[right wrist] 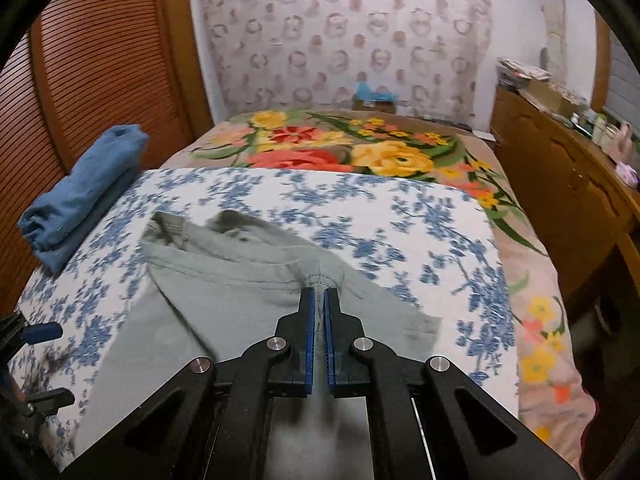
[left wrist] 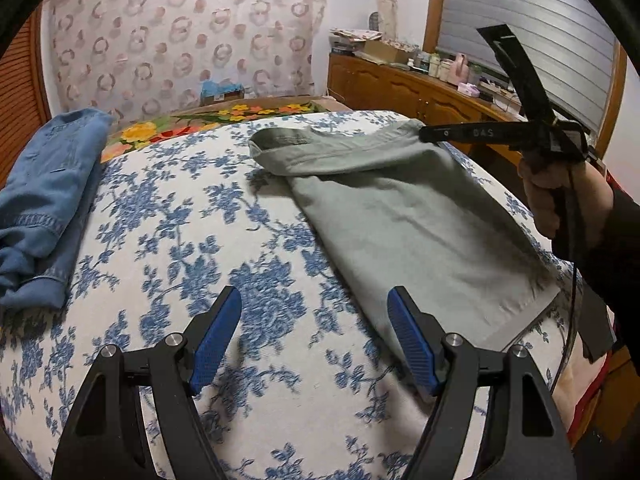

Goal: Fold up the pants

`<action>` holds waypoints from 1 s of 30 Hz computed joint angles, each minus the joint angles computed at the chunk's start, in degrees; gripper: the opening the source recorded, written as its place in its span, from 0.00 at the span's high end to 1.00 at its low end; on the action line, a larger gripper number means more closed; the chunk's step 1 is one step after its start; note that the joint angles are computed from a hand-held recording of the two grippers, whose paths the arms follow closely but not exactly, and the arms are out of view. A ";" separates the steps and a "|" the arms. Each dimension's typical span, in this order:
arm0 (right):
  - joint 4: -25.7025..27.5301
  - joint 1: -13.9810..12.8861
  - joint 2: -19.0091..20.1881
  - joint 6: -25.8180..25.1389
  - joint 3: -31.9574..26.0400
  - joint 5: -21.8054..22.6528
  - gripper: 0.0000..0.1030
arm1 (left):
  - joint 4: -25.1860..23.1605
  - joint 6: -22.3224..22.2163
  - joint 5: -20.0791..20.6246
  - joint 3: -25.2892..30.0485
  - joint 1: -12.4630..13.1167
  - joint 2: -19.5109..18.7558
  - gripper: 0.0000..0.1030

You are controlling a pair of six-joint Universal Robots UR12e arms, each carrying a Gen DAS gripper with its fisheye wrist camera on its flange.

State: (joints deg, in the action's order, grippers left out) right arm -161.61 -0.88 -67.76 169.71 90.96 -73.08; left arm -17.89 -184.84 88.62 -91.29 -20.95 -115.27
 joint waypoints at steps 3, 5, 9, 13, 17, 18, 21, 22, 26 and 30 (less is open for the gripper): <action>-2.40 0.35 0.38 2.19 0.04 -3.56 0.96 | -0.86 0.22 0.33 0.33 -0.35 -0.34 0.26; -4.36 0.19 0.39 3.89 0.40 -4.92 0.96 | -1.54 0.37 0.34 0.41 -0.41 -0.51 0.26; -5.42 0.05 0.53 5.60 0.50 -6.49 0.96 | -2.57 0.46 0.97 0.69 -0.62 -0.76 0.26; -4.58 0.01 0.88 5.73 0.10 -6.93 0.96 | -3.33 0.42 1.24 1.04 -0.75 -0.99 0.26; -1.66 0.41 1.18 5.55 -0.75 -10.07 0.96 | -3.87 0.52 1.23 1.13 -0.82 -1.02 0.26; -0.72 0.43 1.24 5.93 -0.98 -10.54 0.96 | -4.06 0.45 1.26 1.16 -0.83 -1.02 0.26; 0.98 0.35 1.33 7.76 -1.52 -11.99 0.96 | -4.03 0.36 1.32 1.10 -0.79 -1.05 0.26; 1.16 0.13 1.35 8.35 -1.63 -11.26 0.90 | -4.08 0.39 1.44 1.13 -0.83 -1.06 0.26; -0.61 -0.60 1.26 9.20 -1.31 -7.47 0.86 | -4.17 0.49 1.93 1.21 -0.98 -1.13 0.26; 0.65 -0.76 1.80 8.06 -1.93 -4.88 0.79 | -4.16 0.50 1.99 1.19 -1.01 -1.13 0.26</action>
State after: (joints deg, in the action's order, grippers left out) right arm -160.96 -1.64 -65.97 177.77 89.03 -77.96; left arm -22.06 -184.34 90.62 -90.10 -21.95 -116.40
